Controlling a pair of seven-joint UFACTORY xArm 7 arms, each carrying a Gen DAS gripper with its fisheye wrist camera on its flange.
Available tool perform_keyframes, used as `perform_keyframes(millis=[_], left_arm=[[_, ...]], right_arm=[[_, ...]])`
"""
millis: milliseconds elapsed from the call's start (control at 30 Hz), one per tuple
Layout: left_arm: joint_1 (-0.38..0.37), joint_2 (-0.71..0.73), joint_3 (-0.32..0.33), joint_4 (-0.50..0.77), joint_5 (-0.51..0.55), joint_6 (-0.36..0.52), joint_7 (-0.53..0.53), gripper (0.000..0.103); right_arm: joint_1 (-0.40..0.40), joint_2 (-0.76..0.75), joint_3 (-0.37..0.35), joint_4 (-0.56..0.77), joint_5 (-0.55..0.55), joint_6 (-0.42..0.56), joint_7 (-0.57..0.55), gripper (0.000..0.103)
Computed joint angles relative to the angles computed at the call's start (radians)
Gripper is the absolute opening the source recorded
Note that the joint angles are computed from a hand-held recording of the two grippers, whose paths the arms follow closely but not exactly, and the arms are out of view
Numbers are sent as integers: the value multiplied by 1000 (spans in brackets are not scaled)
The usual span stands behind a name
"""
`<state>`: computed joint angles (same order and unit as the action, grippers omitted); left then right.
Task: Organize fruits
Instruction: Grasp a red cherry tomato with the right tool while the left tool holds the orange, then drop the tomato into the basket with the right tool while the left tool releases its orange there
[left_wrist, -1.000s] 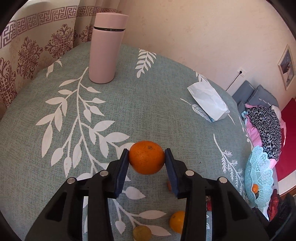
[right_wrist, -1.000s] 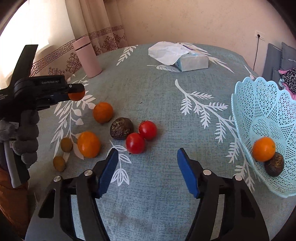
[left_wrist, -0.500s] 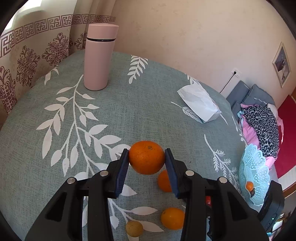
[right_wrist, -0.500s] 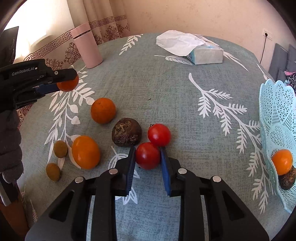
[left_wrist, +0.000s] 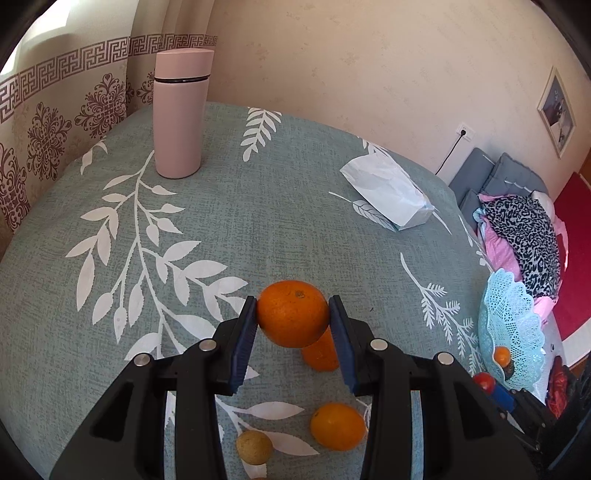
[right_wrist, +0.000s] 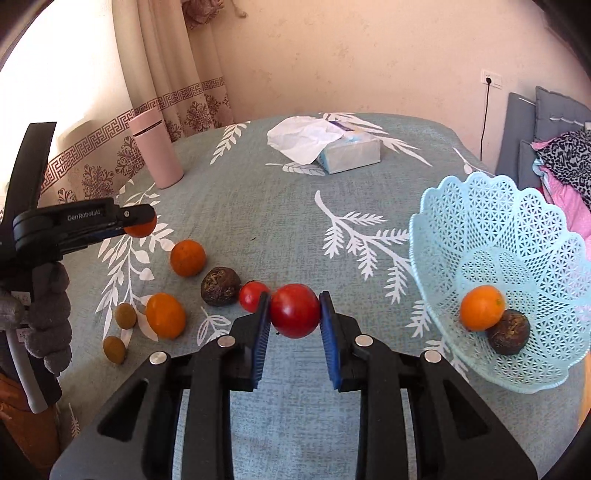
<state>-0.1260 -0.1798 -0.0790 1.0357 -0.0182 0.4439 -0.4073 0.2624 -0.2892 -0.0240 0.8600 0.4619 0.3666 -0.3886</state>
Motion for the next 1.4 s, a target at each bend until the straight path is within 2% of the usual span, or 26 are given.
perform_keyframes(millis=[333,633,667,767,900,933,1000,1100,1167,1300,1400], left_arm=[[-21,-6,-19,-12,22,-5,4,40],[-41,-11,-34,-22,41,-10,9,40],[-43,-13,-35,-24,43,-10,8,40],[-49,-16,-39,-29,45,-10,10,40],[-54,-19,-43,-34,50,-8,5,40],[-55,-21,-44,-36,52,-7,2,40],[-57,-25,-46,-40,54,-4,-2,40],[-57,-32,-52,-45,66,1,-15,40],[-60,-36,-57,-45,72,6,-22,40],[-69,-30,-72,-24,94,16,-32,40],[-86,-13,-86,5,109,24,-37,40]], right_arm=[[-112,-46,-8,-54,-130,-137,159,27],[-218,-31,-19,-70,-246,-185,311,27],[-231,-29,-15,-72,-262,-190,328,31],[-260,-29,-9,-87,-292,-224,381,56],[-339,-38,46,-114,-389,-285,475,57],[-358,-42,60,-121,-410,-301,499,59],[-366,-47,60,-131,-432,-318,523,72],[-406,-47,82,-136,-467,-340,572,72],[-462,-50,120,-141,-504,-359,619,73],[-642,-59,249,-155,-595,-425,731,78],[-742,-71,317,-173,-618,-473,773,79]])
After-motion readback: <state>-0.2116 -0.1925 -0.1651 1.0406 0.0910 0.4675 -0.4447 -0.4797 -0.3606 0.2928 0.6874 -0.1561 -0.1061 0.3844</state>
